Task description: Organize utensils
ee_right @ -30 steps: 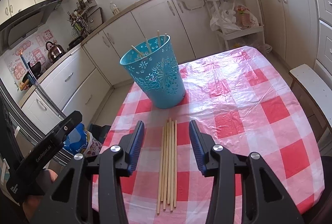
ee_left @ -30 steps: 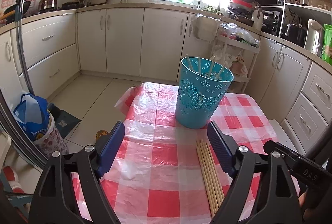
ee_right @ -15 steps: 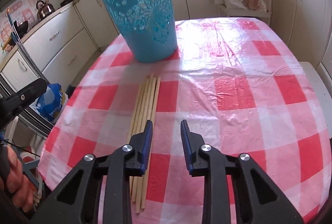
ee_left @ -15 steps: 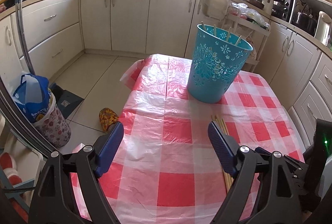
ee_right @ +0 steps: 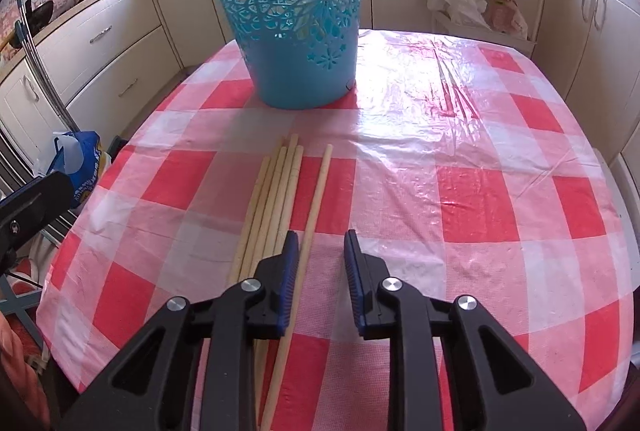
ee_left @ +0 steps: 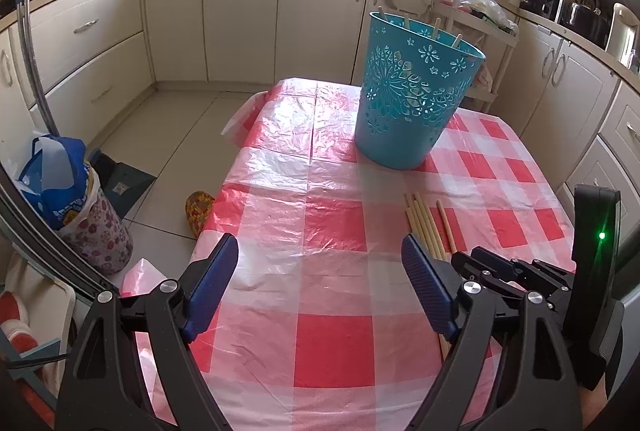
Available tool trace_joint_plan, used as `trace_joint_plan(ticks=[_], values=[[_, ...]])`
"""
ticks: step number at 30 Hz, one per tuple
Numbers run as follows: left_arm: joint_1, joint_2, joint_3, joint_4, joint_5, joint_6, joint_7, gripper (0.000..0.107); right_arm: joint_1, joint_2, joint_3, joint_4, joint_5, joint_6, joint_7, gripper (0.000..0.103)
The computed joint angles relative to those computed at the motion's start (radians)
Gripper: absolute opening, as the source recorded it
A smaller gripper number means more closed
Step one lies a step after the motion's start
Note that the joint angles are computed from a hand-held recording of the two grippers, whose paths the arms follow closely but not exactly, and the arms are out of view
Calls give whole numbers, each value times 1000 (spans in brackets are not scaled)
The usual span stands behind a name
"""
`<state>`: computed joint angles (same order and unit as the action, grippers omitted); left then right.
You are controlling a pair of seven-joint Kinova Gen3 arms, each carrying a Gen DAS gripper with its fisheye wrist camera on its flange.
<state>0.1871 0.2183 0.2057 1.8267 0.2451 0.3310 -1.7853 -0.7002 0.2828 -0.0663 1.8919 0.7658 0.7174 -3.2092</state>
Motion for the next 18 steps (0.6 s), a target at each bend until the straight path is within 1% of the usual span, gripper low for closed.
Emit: trace_joint_plan(ticks=[3,5,8,11,14,18], values=[[31,21,-8,-17,-34,20,10,80,-1,3,-6,-6,-1,16,32,20],[65,41,-19,-33,-72,32,26,80,-3,2,-11,-7,-3,32,56,14],[95,77,-20,-69,-105,64,40,80,-4,-19,-12,22,-2,42,56,14],[138,114,-36,-108,-143,100,79,80,5,-59,-15,83,20,8,-2,12],[169,142,-47,-137,-173,134,115,80,34,-90,-24,129,34,-54,-39,12],[209,161,-66,-151,-225,158,156,80,62,-107,-32,155,45,-104,-64,12]])
